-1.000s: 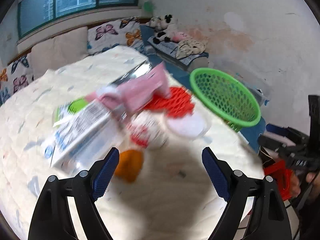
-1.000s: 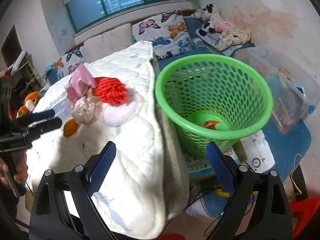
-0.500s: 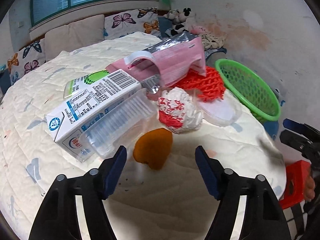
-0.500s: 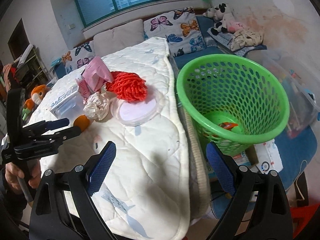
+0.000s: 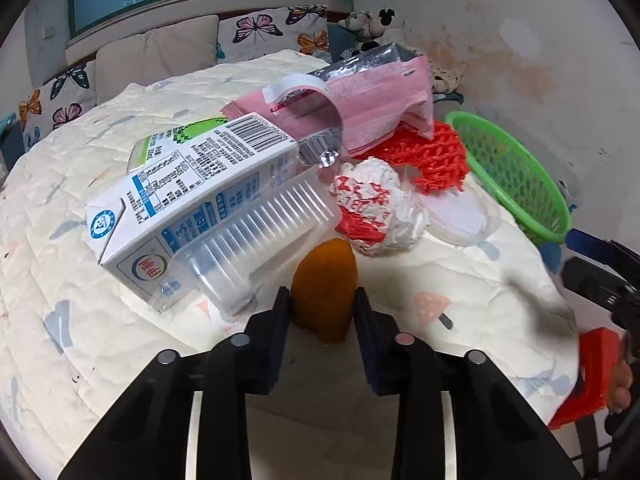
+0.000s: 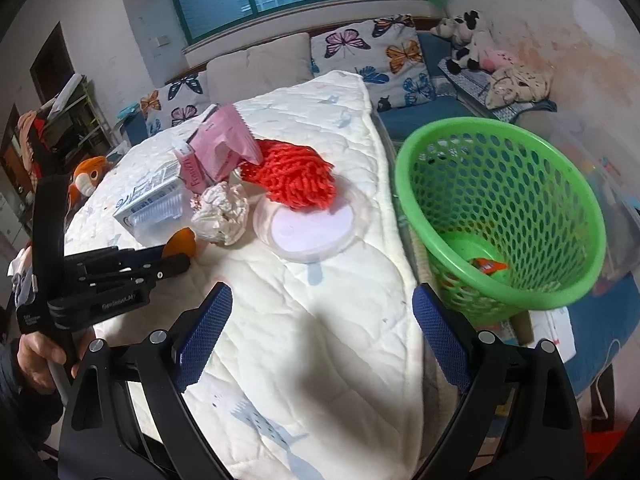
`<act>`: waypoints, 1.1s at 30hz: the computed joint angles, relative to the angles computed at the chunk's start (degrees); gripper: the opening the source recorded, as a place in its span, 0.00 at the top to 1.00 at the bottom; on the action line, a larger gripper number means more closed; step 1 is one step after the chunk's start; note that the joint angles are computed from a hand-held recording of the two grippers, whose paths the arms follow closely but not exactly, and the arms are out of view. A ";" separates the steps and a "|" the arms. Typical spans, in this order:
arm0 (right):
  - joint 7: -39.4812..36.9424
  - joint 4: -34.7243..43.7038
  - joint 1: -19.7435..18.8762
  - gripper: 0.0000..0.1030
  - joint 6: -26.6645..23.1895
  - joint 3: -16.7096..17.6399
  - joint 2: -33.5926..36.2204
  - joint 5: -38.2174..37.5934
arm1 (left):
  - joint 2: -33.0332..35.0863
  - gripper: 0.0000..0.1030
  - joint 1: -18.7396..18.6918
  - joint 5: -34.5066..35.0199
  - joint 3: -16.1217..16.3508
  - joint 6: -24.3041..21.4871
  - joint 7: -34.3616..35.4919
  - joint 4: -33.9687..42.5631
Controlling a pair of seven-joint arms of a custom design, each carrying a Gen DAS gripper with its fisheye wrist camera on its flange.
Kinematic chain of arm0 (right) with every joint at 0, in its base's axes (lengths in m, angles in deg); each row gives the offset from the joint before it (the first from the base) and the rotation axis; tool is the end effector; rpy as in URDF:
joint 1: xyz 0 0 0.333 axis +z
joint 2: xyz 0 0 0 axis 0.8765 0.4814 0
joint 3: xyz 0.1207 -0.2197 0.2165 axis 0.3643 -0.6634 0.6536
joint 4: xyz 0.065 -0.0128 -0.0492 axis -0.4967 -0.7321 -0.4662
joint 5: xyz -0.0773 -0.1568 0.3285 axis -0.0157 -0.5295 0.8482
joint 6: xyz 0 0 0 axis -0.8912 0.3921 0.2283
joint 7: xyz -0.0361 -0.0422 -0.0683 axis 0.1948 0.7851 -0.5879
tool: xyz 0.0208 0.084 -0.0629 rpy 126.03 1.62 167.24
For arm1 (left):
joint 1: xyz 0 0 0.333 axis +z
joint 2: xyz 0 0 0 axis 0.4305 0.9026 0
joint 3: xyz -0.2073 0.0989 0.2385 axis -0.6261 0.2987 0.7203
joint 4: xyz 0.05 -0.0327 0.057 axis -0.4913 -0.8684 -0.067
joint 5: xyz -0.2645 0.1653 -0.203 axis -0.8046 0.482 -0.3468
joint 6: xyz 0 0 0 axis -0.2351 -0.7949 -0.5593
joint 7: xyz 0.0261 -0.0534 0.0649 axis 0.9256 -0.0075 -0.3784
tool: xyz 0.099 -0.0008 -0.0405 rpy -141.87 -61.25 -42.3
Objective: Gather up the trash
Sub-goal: 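Grasp the orange peel on the bed with the left tool, then grasp the crumpled white paper with the right tool and drop it into the wastebasket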
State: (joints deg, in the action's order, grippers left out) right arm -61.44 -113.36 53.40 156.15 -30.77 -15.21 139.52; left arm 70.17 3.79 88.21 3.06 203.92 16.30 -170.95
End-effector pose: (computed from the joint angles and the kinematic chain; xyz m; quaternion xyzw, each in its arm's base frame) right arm 0.7170 -0.0098 0.3645 -0.8473 0.3586 -0.0518 0.3884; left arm 0.5965 -0.2895 0.3436 -0.7873 0.5212 -0.2274 0.2384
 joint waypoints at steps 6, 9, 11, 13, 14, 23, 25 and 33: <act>-0.66 0.62 0.89 0.12 -0.70 0.88 -0.18 0.27 | -2.75 0.74 -0.56 3.25 0.14 1.91 -3.15 -2.95; -1.52 1.16 1.63 0.12 -0.72 1.26 -0.18 0.38 | -4.31 0.74 -0.35 4.86 -0.16 2.94 -5.01 -4.77; -2.03 1.74 2.10 0.12 -0.79 1.54 -0.10 0.49 | -5.27 0.74 -0.17 5.94 -0.43 3.30 -6.33 -5.85; -1.78 2.43 2.54 0.12 -1.38 1.63 0.13 0.32 | -6.40 0.74 -0.02 7.13 -0.72 3.53 -8.10 -7.05; -1.49 2.95 2.83 0.12 -1.90 1.63 0.36 -0.04 | -6.87 0.74 0.12 7.72 -0.88 3.65 -8.90 -7.56; 0.93 5.08 5.51 0.23 -4.59 1.68 2.53 -3.97 | -11.20 0.74 1.69 12.05 -2.96 2.95 -14.77 -11.94; 1.38 5.45 6.28 0.27 -4.28 1.77 3.14 -4.75 | -12.23 0.74 2.32 12.77 -3.37 2.94 -15.98 -13.10; 4.04 7.65 8.27 0.37 -2.27 2.21 5.74 -7.34 | -14.29 0.74 4.56 15.02 -4.64 3.49 -19.10 -15.48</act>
